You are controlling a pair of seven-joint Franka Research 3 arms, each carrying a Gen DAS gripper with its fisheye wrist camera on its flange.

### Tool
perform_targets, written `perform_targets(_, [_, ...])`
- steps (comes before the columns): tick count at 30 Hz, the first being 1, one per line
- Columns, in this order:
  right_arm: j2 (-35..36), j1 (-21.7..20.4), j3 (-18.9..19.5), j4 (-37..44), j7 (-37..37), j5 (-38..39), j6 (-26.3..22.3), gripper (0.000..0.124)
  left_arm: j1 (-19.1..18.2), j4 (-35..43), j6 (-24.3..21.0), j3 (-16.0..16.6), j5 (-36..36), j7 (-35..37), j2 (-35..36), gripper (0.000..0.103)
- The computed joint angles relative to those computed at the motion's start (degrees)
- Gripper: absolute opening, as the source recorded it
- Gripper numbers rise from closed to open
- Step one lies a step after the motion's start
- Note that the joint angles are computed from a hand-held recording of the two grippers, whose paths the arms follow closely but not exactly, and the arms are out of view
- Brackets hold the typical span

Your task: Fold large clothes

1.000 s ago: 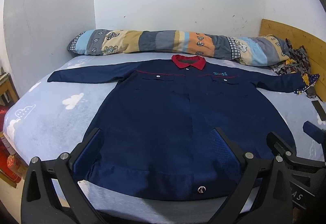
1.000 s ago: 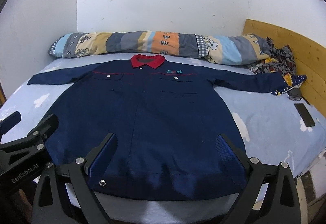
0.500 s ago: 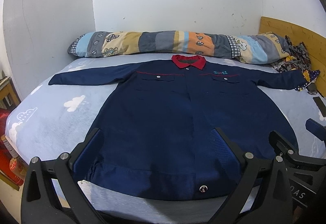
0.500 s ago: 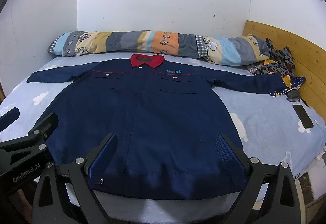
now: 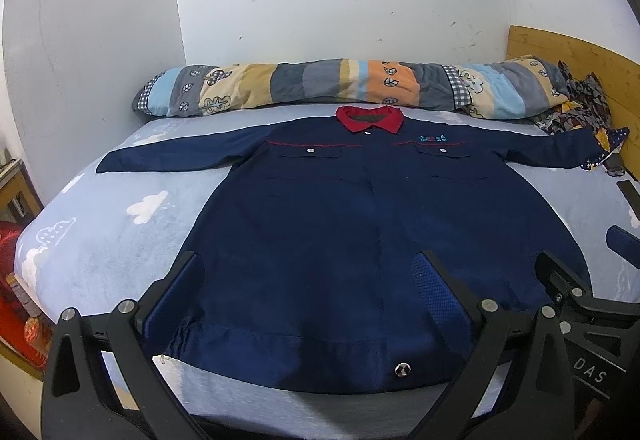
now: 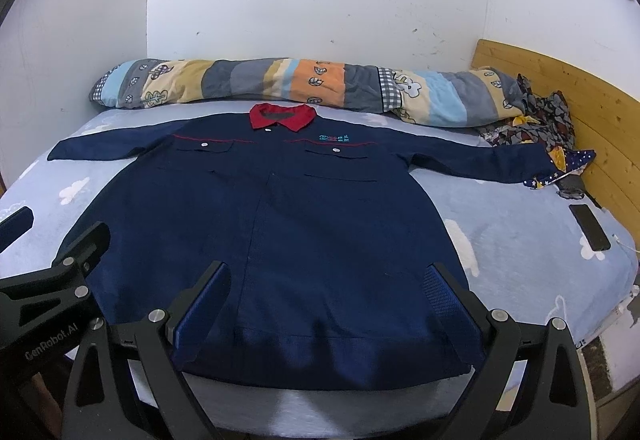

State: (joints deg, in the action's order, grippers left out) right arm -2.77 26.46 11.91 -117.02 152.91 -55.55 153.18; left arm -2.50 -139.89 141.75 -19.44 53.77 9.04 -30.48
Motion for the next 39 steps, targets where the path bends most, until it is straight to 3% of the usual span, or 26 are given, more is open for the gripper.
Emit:
perform_targets(8, [-0.58, -0.42, -0.07, -0.72, -0.56, 0.96, 0.45, 0.098, 0.47, 0.38, -0.65, -0.61, 1.15, -1.17, 0.24, 0.103])
perform_targets(14, [-0.94, -0.97, 0.05, -1.16, -0.61, 1.79, 0.90, 0.098, -0.78, 0.69, -0.51, 1.37, -1.90, 3.07, 0.33, 0.103])
perform_targets(23, [-1.86, -2.00, -0.38, -2.31, -2.51, 5.62, 2.67, 0.098, -0.61, 1.25, -1.11, 1.31, -3.41, 4.87, 0.94, 0.103])
perform_targets(30, [-2.17, -4.64, -4.37, -3.22, -19.71, 33.43, 8.32, 0.098, -0.49, 3.99, -0.93, 3.51, -6.46, 10.21, 4.65, 0.103])
perform_targets(36, [0.40, -8.35, -8.63, -0.41, -37.84, 58.60, 9.74, 0.098, 1.69, 11.50, 6.13, 6.77, -7.44, 13.43, 14.49, 0.103])
perform_targets(39, [3.29, -10.94, -10.36, 3.01, -46.52, 71.56, 7.96, 0.098, 1.24, 18.22, 9.19, 9.31, -11.82, 21.98, 21.90, 0.103])
